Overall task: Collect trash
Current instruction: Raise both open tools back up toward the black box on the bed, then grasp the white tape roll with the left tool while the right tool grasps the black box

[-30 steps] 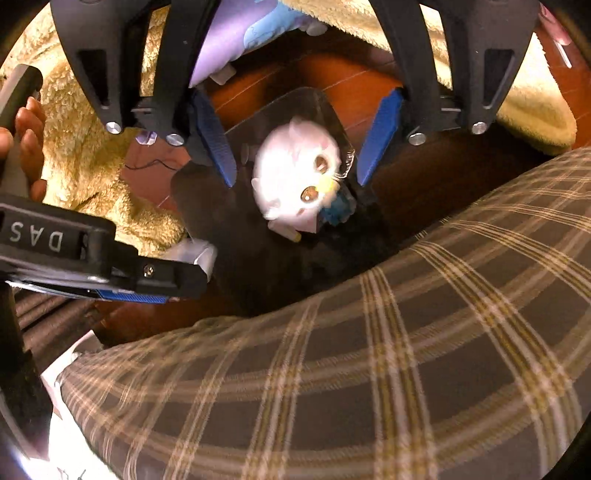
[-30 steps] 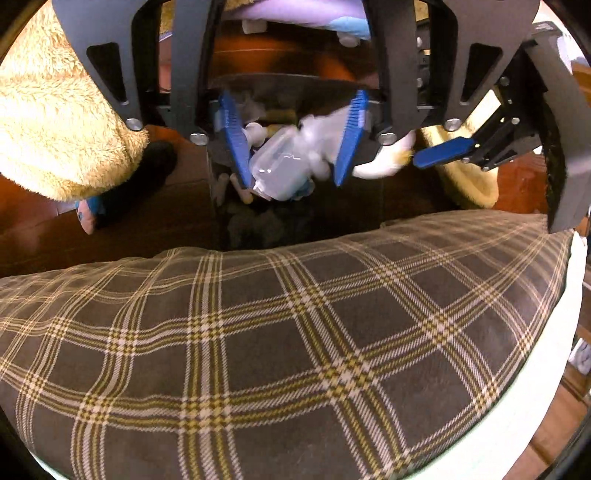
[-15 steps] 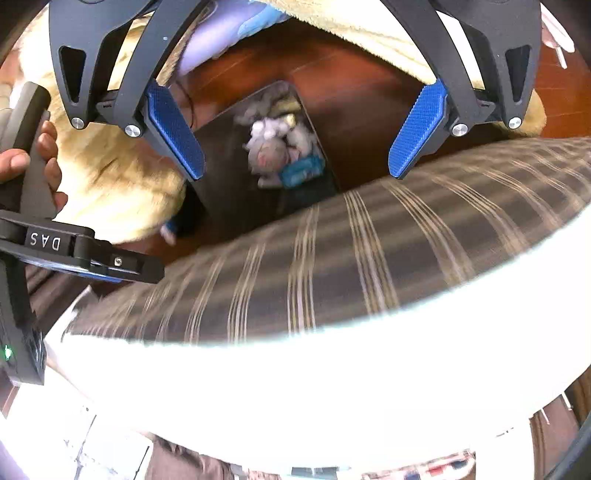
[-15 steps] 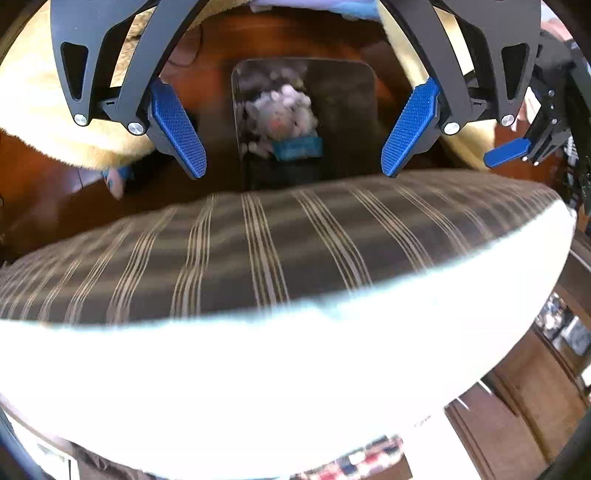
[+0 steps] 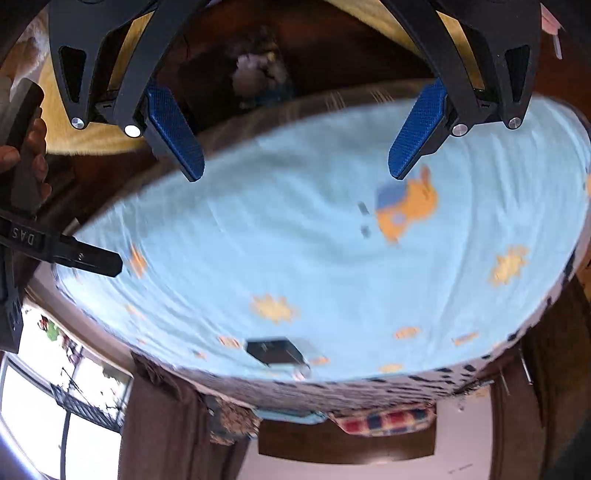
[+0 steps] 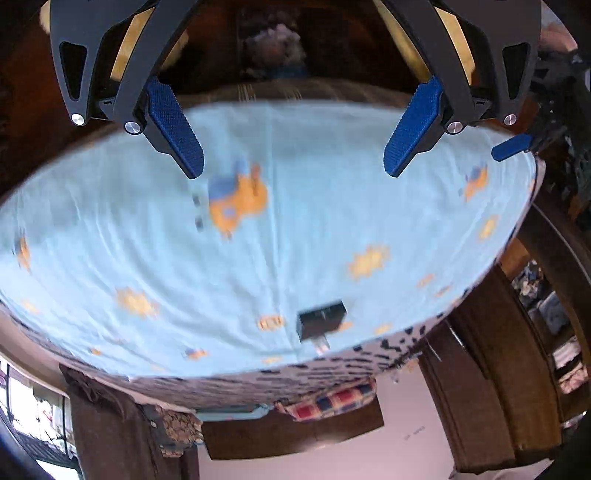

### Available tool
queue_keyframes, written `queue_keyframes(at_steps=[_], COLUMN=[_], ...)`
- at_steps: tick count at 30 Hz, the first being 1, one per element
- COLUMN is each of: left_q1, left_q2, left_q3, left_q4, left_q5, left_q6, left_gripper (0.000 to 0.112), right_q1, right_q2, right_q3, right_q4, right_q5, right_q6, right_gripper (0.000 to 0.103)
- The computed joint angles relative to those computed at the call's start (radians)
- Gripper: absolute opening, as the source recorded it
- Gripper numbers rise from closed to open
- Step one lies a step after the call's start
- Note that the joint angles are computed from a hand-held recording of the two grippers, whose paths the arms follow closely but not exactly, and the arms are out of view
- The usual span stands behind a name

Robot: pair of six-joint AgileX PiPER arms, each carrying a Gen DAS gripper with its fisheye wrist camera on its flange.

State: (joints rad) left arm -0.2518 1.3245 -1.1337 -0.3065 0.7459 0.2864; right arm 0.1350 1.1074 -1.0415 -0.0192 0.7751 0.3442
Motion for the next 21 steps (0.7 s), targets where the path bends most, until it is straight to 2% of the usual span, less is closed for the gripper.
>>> queue_keyframes(at_steps=[4, 9, 13, 21], left_q1=[0.006, 0.027, 0.028, 0.038], left_q2=[0.094, 0.236, 0.334, 0.503], left_q3=[-0.118, -0.294, -0.405, -0.63], left_q4=[0.033, 0.048, 0.065, 0.072], left_q5=[-0.001, 0.036, 0.061, 0.145], left_q6=[-0.026, -0.035, -0.038, -0.026], left_gripper=[0.095, 0.095, 0.095, 0.095], right_q1=[-0.025, -0.014, 0.002, 0.011], right_q2=[0.153, 0.407, 0.609, 0.977], right_q3=[-0.14, -0.387, -0.61, -1.087], right_q4=[0.028, 0.008, -0.006, -0.013], right_q5=[-0.007, 0.024, 0.085, 0.274], right_q6=[-0.045, -0.063, -0.068, -0.065], right_gripper=[0.099, 0.099, 0.099, 0.099])
